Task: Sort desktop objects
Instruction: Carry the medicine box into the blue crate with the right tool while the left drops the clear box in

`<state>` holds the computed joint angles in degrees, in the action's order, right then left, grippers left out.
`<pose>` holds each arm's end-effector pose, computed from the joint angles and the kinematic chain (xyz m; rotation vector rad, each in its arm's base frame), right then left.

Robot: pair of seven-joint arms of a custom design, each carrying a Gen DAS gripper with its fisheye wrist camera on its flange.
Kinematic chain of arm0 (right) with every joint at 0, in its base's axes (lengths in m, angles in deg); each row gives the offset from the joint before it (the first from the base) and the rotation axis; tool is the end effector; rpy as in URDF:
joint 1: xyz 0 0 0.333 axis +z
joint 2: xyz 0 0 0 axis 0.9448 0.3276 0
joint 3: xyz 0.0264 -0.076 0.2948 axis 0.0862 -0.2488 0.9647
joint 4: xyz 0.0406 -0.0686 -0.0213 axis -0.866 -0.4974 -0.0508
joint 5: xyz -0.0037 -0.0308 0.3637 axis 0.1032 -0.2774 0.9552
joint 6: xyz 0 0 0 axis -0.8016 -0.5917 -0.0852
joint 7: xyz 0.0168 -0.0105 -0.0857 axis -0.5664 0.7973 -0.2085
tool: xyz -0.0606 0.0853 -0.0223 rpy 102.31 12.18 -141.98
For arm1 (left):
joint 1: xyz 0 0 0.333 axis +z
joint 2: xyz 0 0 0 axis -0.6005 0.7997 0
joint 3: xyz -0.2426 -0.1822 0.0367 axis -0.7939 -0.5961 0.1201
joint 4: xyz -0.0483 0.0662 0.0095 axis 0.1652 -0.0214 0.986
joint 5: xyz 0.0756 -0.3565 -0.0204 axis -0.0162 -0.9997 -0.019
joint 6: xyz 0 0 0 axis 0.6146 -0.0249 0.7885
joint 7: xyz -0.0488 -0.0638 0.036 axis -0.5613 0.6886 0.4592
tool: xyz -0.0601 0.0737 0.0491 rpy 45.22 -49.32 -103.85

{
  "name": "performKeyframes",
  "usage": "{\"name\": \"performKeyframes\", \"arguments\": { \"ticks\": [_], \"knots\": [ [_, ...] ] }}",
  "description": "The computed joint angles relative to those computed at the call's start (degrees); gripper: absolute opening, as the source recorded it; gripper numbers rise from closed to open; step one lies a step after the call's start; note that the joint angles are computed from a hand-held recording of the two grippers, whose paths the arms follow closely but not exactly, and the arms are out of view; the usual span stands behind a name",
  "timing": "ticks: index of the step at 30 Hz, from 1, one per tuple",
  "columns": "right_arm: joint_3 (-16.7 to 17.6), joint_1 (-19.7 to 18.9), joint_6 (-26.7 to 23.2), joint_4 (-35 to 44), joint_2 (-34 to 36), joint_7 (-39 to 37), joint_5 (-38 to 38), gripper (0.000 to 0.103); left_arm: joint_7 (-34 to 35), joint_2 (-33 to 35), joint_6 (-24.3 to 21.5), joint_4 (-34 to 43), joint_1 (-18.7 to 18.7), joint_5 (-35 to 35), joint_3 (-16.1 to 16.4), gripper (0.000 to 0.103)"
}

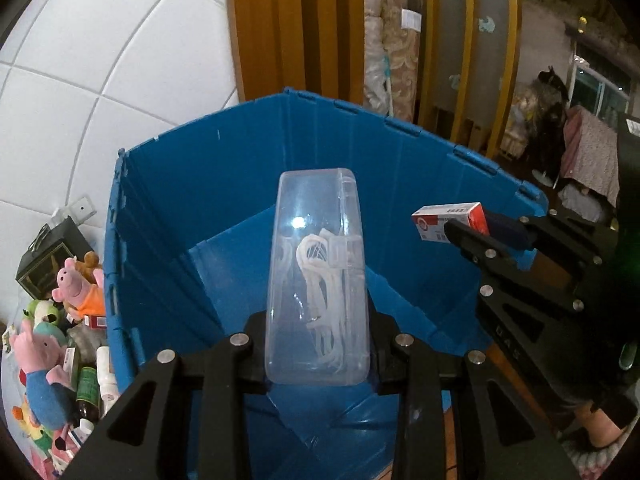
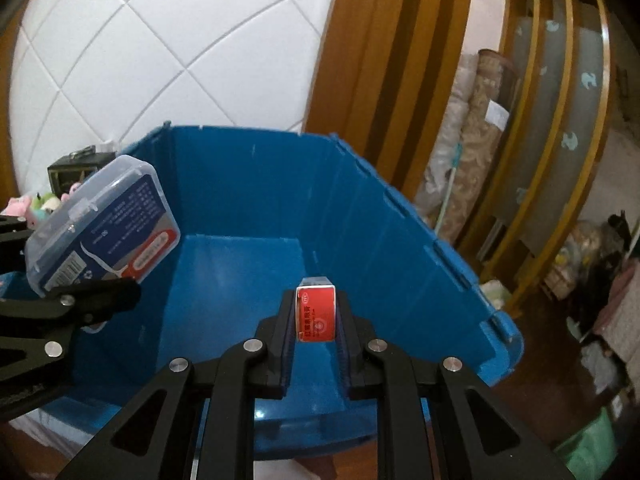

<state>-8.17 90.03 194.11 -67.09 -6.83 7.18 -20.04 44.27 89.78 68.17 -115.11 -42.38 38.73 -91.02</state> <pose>0.5530 0.2158 0.7924 -1.9635 1.2262 -0.9123 0.5471 -0.1086 0.8200 -1.7717 1.7281 -0.7751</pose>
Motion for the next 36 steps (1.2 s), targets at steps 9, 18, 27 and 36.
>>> {"name": "performKeyframes", "arguments": {
  "ticks": [9,18,27,36],
  "knots": [
    [-0.75,-0.84,-2.57,2.53,2.7,-2.6,0.61,0.019,-3.03,3.54,-3.29,4.54,-1.64,2.68,0.25,0.032],
    [-1.13,-1.58,1.62,-0.54,0.83,-2.9,0.39,0.096,-5.76,2.25,-0.76,3.09,-2.7,7.67,0.81,0.077],
    [-0.76,-1.79,4.28,-1.28,-1.08,-1.13,-0.5,0.103,-7.75,-3.82,4.91,-4.13,0.07,6.86,0.9,0.077],
    [1.3,-0.75,8.88,-2.85,-3.62,-0.38,4.32,0.103,-12.84,-15.16,11.64,-17.62,5.55,11.13,1.47,0.077]
  ]
}}
